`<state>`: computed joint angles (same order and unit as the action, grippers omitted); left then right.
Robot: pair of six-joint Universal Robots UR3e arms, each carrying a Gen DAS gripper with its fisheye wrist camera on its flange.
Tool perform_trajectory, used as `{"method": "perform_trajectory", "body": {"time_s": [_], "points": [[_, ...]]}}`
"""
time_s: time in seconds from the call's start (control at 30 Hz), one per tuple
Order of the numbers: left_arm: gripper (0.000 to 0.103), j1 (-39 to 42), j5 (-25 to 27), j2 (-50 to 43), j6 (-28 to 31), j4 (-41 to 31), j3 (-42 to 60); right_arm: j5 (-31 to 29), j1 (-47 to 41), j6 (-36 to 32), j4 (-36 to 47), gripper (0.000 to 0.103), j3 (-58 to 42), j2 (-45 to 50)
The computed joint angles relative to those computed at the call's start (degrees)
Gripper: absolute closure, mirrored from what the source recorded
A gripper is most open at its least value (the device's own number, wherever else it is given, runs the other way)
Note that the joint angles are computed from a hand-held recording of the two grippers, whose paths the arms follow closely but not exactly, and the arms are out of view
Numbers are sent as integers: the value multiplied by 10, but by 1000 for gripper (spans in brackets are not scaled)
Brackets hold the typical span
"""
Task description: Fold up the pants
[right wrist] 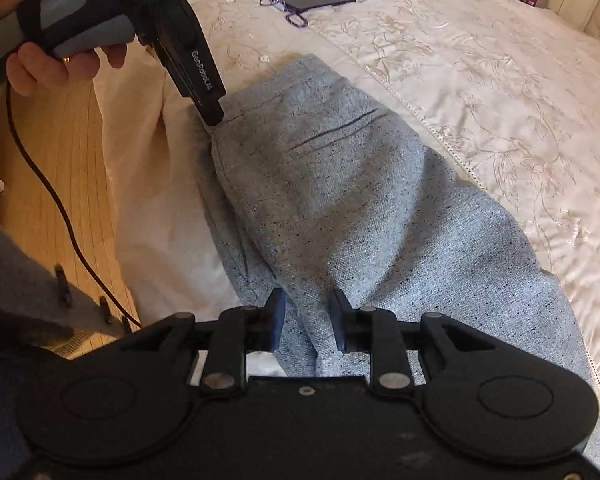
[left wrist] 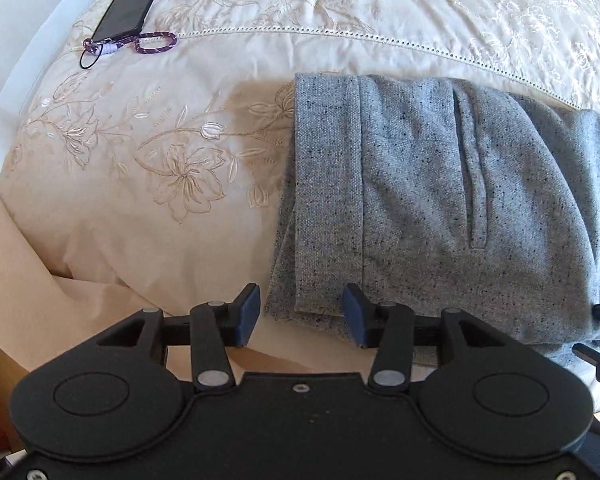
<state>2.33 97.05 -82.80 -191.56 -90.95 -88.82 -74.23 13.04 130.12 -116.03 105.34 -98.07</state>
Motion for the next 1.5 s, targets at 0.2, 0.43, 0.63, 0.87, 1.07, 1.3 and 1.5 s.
{"method": "perform_trajectory", "body": {"time_s": [0.2,0.43,0.63,0.87,1.07,1.3,1.5], "points": [[54,14,-15,-11,-19,10,0,0,0,26,-38,81,15,15],[48,66,-74,37,-14,9,-23,32,-28,30,-16,91,12,0],[91,20,-63,-16,-20,10,13,41,-35,36,0,91,8,-5],[100,-22,-1,-47,-31,-73,136,69,-55,25,48,93,-13,-20],[100,20,-18,-4,-9,-123,136,92,-65,18,112,93,-31,-11],[91,-8,19,-17,-20,-96,68,48,-25,36,38,90,29,5],[87,-69,92,-59,-46,-184,213,78,-73,17,156,83,-63,10]]}}
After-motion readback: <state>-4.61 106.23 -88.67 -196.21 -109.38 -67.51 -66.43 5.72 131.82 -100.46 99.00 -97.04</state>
